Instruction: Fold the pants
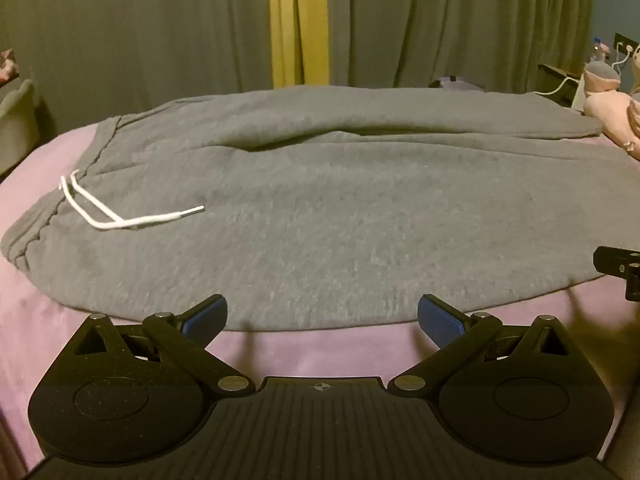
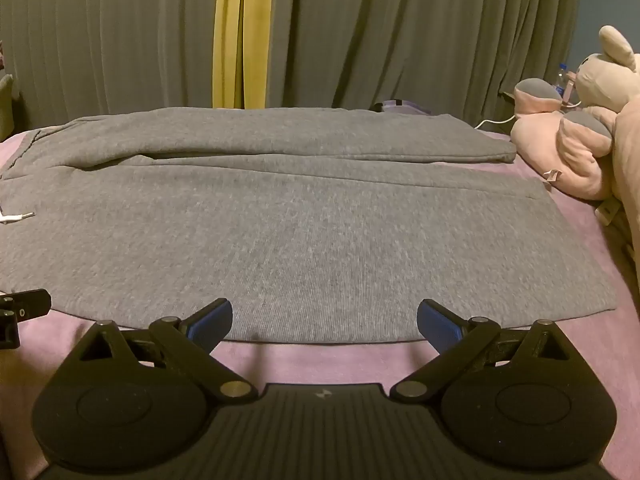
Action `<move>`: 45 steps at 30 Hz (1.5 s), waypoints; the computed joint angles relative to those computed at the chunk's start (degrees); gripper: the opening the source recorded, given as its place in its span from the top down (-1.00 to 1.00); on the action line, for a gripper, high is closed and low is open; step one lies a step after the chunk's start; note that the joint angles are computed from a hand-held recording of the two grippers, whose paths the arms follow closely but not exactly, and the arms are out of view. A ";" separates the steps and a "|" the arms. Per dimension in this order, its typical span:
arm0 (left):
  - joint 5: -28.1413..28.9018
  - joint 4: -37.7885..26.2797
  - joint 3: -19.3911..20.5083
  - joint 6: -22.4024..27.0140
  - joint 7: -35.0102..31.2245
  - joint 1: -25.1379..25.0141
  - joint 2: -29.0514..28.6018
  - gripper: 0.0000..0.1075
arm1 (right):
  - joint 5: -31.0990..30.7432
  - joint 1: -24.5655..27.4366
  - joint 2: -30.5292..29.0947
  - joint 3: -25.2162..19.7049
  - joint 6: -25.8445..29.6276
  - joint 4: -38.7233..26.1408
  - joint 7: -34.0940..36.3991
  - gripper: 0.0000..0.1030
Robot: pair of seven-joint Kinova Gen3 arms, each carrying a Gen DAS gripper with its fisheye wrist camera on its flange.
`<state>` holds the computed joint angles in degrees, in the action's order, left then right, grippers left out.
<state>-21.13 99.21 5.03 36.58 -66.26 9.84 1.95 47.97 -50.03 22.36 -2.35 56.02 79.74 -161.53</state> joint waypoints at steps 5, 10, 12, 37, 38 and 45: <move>0.68 1.44 -0.17 -1.59 -0.34 -0.48 -0.38 -0.92 | -0.10 0.06 -0.13 -0.05 -0.13 0.19 -0.02 -0.93; 0.31 0.26 0.02 0.10 0.57 -0.24 -0.02 -0.92 | -0.18 0.12 -0.02 -0.12 -0.06 0.13 0.04 -0.92; 0.34 0.40 -0.02 0.06 0.60 -0.23 -0.10 -0.92 | -0.22 0.12 -0.06 -0.11 -0.11 0.17 0.06 -0.93; 0.75 0.98 0.02 0.31 0.49 -0.26 -0.07 -0.92 | -0.28 0.03 -0.15 -0.11 -0.04 0.52 0.13 -0.93; 0.72 1.04 0.02 0.39 0.56 -0.23 -0.12 -0.92 | -0.32 0.06 -0.16 -0.14 0.02 0.47 0.18 -0.93; 0.66 0.95 0.06 0.95 0.81 -0.05 -0.04 -0.92 | -0.56 0.16 0.15 -0.27 0.36 0.18 0.89 -0.93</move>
<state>-20.47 100.17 5.09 37.52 -65.45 9.79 1.91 47.41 -49.87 22.51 -2.62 56.38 79.93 -160.64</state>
